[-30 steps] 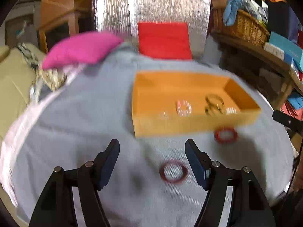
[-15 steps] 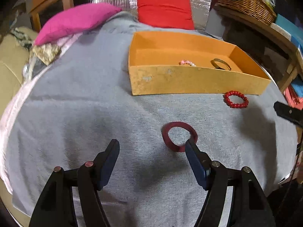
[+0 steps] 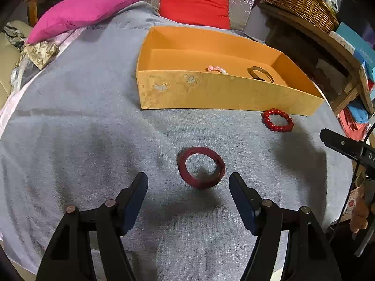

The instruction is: Organize jewelry

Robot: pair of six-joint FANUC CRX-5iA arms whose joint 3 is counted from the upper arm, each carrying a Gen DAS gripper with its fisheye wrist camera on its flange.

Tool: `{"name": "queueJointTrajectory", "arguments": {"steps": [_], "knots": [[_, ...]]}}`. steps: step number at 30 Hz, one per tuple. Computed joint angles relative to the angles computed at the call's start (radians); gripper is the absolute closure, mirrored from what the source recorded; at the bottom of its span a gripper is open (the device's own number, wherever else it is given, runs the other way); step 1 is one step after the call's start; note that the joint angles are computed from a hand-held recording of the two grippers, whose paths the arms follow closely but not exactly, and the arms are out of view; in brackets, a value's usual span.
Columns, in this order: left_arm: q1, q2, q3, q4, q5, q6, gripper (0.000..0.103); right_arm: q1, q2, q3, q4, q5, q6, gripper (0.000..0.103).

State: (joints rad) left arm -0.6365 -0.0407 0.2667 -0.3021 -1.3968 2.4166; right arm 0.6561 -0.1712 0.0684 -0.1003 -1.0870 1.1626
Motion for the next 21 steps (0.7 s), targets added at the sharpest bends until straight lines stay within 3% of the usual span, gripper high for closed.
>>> {"name": "queueJointTrajectory", "arguments": {"steps": [13,16,18,21], "knots": [[0.004,0.02,0.005,0.029,-0.006,-0.015,0.031,0.021,0.007,-0.006,0.032,0.004,-0.007,0.034],[-0.006,0.031,0.017,0.012,-0.003,-0.012,0.031,0.032,0.021,-0.008,0.055,0.008,-0.002,0.041],[-0.018,0.04,0.03,-0.01,-0.008,-0.008,0.031,0.032,0.04,0.002,0.059,0.01,0.005,0.051],[-0.02,0.049,0.035,-0.018,-0.003,-0.013,0.031,0.041,0.064,0.006,0.088,0.023,-0.01,0.056]]}}
